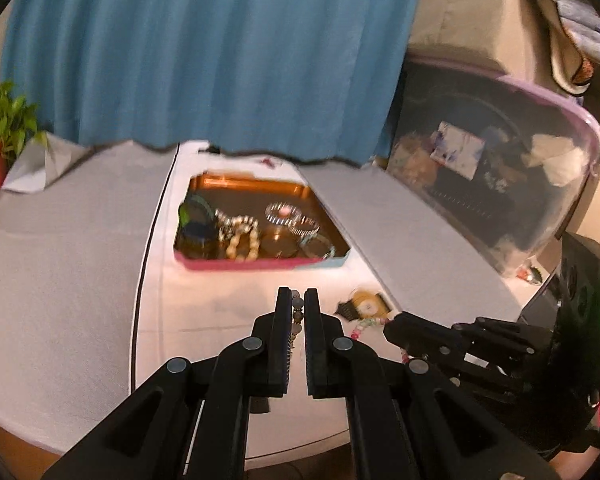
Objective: Organize jewelry
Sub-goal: 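Lift the white bracelet over the tray with the left tool while the right tool carries the pastel bracelet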
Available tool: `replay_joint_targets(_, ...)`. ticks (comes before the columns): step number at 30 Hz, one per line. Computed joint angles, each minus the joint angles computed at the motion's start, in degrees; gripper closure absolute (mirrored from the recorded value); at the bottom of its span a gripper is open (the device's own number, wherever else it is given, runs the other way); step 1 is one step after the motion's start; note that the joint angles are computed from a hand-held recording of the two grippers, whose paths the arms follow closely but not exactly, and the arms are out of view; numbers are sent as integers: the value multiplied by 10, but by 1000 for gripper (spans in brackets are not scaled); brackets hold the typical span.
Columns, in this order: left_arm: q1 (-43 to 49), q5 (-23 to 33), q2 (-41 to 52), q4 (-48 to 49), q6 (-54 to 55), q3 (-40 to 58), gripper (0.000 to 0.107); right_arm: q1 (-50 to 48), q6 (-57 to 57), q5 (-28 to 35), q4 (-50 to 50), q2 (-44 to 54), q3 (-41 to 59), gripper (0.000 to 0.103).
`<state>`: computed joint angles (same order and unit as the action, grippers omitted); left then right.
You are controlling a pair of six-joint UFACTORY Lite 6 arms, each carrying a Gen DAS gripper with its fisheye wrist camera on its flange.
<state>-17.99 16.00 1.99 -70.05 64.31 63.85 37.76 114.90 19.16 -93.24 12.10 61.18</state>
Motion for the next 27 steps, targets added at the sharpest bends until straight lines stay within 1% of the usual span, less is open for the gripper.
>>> replay_joint_targets(2, -4, 0, -12, 44, -40, 8, 103, 9, -37, 14, 34, -24, 2, 96)
replay_joint_targets(3, -9, -1, -17, 95, -89, 19, 103, 13, -71, 22, 61, -39, 8, 96)
replay_joint_targets(5, -14, 3, -20, 164, -154, 42, 103, 17, -122, 38, 101, -60, 21, 96)
replay_joint_targets(7, -22, -1, -16, 271, -258, 72, 103, 17, -172, 48, 139, -73, 42, 96)
replay_joint_targets(9, -23, 0, -11, 332, -321, 99, 103, 13, -211, 56, 163, -78, 66, 96)
replay_joint_targets(12, -24, 9, 3, 391, -374, 139, 103, 6, -253, 62, 182, -77, 102, 96)
replay_joint_targets(16, -24, 18, 31, 419, -393, 189, 103, -14, -283, 49, 193, -68, 142, 96)
replay_joint_targets(18, -20, 27, 51, 402, -368, 217, 103, -27, -284, 40, 191, -60, 158, 96)
replay_joint_targets(20, -21, 24, 69, 413, -372, 239, 103, -42, -290, 21, 198, -54, 167, 96)
replay_joint_targets(21, -19, 27, 82, 405, -361, 254, 103, -51, -305, 10, 210, -46, 177, 96)
replay_joint_targets(24, -13, 35, 127, 382, -334, 305, 103, -65, -311, -1, 199, -29, 194, 96)
replay_joint_targets(27, -2, 37, 165, 339, -281, 347, 103, -86, -312, -21, 189, -4, 219, 96)
